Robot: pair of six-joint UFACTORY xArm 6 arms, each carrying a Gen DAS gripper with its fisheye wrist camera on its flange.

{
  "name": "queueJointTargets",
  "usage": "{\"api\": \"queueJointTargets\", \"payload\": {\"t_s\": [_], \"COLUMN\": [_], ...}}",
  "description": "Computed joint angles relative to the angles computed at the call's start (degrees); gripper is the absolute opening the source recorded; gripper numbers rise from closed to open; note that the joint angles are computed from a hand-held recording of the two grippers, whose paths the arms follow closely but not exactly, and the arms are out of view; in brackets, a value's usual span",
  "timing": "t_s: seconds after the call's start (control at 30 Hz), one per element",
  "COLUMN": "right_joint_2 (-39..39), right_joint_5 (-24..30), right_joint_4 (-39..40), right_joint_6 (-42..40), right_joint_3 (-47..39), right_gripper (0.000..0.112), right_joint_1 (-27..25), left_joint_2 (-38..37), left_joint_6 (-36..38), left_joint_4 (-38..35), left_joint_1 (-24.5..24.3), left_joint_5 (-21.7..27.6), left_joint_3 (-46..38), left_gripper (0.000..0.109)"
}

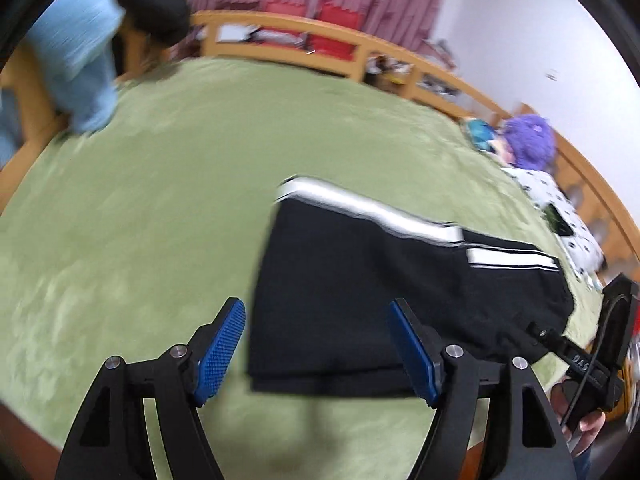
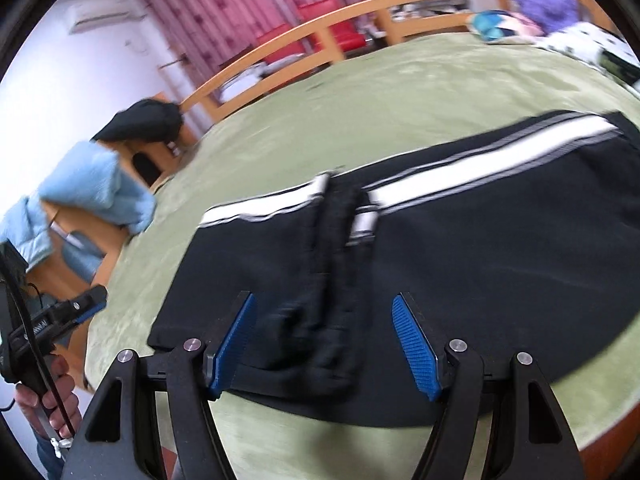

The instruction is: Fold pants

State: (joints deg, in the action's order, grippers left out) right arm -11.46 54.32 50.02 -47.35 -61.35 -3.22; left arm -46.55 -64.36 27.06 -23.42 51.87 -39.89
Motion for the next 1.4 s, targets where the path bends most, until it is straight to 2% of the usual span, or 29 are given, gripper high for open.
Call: {"api": "queueJointTargets", "payload": {"t_s": [0.1,0.17,0.23,0.27,0.3,0.37,0.47,0.53,0.6,0.67,0.7,0.73,0.77,0.83,0.97,1.07,1.17,1.2,1.27,1.3,1.33,1.37,1.4], "right_joint_2": [-0.7,-1.3,-1.5,-1.2,-0.8,-1.1,-1.4,-0.8,-0.8,0.3,0.4,-0.3,-1.0,-1.6,-0.7,4.4,11.6,14.2,21.4,25.0,27.3,28.6,28.1], "right_joint_5": [-1.1,-2.3,-4.5,-6.5,-6.2,-4.2,0.4,3.3,2.2,3.8,3.8,2.2,1.1,1.4,1.6,0.6,-3.1,-1.5,5.8,10.1,13.0,14.5,13.6], "right_joint_4": [-2.0,-3.9,-11.3,-15.5,-17.2,-13.5,-3.1,-0.3,-5.0,-11.7,-13.6,-14.1,-14.3,-13.7,-5.5,-3.6,-3.6,-4.4,-4.8,-6.8,-7.5,-6.7,-4.0], "right_joint_6": [-0.4,-0.9,1.0,1.5,1.4,-0.2,-2.6,-3.0,-2.3,-0.1,0.1,-0.6,-1.2,-2.5,-4.2,-2.1,2.9,5.6,11.7,15.2,16.3,15.4,12.9], "right_joint_3": [1.3,2.3,3.1,3.7,3.2,2.0,-1.8,-3.2,-1.7,-0.3,1.0,2.6,3.4,3.0,-0.1,-4.9,-9.8,-12.4,-19.7,-24.1,-27.3,-29.3,-29.1], "right_gripper": [0.068,0.057,0.031,0.021,0.01,0.009,0.008,0.008,0.009,0.012,0.016,0.025,0.029,0.048,0.07,0.072,0.072,0.072,0.071,0.056,0.024,0.02,0.016], "right_joint_1": [3.6,6.0,9.5,11.2,11.6,9.8,2.5,-1.0,-0.7,0.8,1.4,1.8,2.1,1.6,-0.2,1.0,3.7,3.5,3.4,3.5,3.6,3.4,2.9], "left_joint_2": [-5.4,-9.1,-10.7,-11.1,-12.2,-13.5,-15.1,-15.1,-14.7,-13.7,-13.2,-13.0,-12.8,-12.6,-11.4,-9.8,-8.8,-8.3,-7.3,-6.9,-6.7,-6.3,-5.8], "left_joint_6": [-1.7,-1.9,-1.8,-1.7,-1.4,-0.7,-0.1,0.5,2.0,3.1,3.3,3.4,3.6,3.9,4.7,5.3,5.1,5.6,7.0,7.3,7.7,8.0,8.7], "left_joint_4": [-2.0,-4.3,-6.3,-7.1,-8.5,-9.9,-9.7,-10.5,-12.7,-14.1,-14.2,-14.2,-14.2,-14.0,-14.4,-15.3,-14.9,-14.8,-14.6,-14.3,-14.2,-14.2,-14.6], "left_joint_1": [1.8,3.5,5.0,5.5,6.4,7.3,7.4,7.7,8.5,8.9,8.8,8.7,8.5,8.4,8.8,9.4,8.8,8.7,8.9,8.9,9.1,9.3,9.5], "left_joint_5": [-0.8,-1.6,-3.6,-4.7,-6.3,-8.0,-9.2,-9.8,-11.1,-12.3,-12.2,-12.1,-11.9,-11.6,-11.0,-10.8,-9.7,-9.2,-8.1,-8.0,-8.1,-8.2,-8.4], "left_joint_3": [5.2,8.5,10.7,11.5,12.7,14.0,15.3,15.8,16.1,16.2,15.9,15.8,15.7,15.5,14.8,14.1,13.1,12.6,11.5,11.2,11.1,10.8,10.6], "left_gripper": [0.072,0.072,0.072,0.072,0.072,0.072,0.072,0.072,0.072,0.072,0.072,0.072,0.072,0.072,0.072,0.072,0.072,0.072,0.072,0.072,0.072,0.072,0.072]}}
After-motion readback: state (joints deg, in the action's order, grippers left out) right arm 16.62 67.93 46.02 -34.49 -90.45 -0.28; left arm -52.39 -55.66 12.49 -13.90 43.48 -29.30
